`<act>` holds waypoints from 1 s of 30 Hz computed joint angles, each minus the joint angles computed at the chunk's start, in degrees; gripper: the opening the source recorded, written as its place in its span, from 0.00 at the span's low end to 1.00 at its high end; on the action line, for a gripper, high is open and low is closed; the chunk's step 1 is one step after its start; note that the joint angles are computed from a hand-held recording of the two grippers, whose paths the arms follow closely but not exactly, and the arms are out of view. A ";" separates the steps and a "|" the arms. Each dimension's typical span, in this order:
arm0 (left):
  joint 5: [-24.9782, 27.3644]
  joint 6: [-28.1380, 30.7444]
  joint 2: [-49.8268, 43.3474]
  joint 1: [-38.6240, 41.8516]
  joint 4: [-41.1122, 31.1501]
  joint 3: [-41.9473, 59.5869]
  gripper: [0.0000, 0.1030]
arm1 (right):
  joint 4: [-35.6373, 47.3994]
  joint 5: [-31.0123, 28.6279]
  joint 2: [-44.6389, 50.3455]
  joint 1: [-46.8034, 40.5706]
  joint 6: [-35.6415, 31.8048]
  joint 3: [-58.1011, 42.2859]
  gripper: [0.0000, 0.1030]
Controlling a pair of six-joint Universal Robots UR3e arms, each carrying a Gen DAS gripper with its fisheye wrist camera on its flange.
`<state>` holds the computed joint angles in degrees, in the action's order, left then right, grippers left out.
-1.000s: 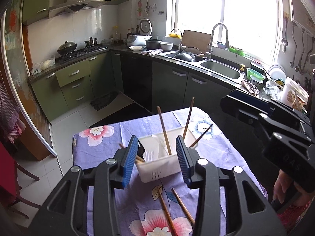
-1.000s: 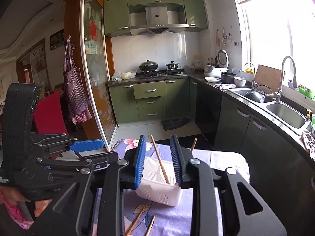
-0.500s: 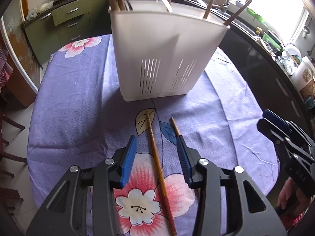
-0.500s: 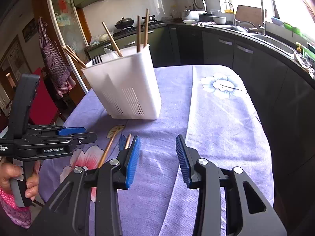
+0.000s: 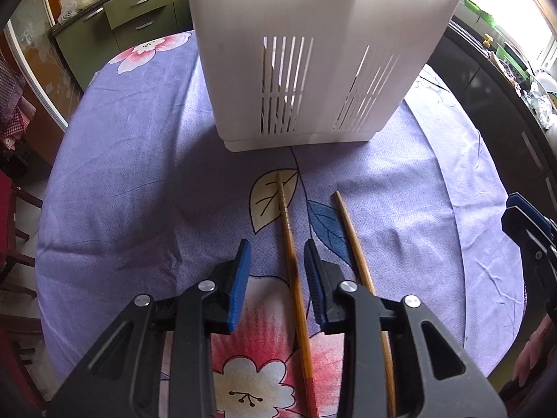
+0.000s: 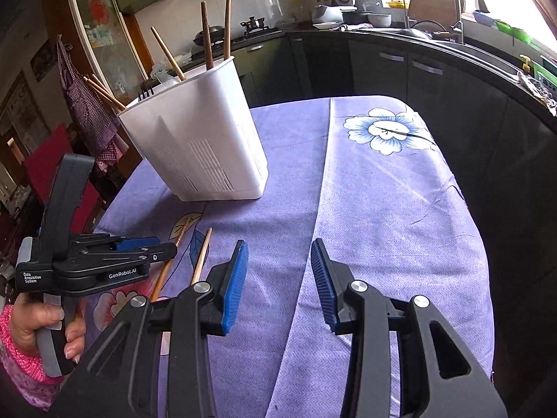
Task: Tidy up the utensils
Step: 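Bring both open grippers down to the last two chopsticks, then close the left gripper on one wooden chopstick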
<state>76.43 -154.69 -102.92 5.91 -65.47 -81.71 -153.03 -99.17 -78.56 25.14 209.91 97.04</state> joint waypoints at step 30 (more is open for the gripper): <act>-1.62 3.29 2.19 2.16 1.76 -3.66 0.06 | 10.33 -0.15 13.44 4.28 -3.08 -18.29 0.43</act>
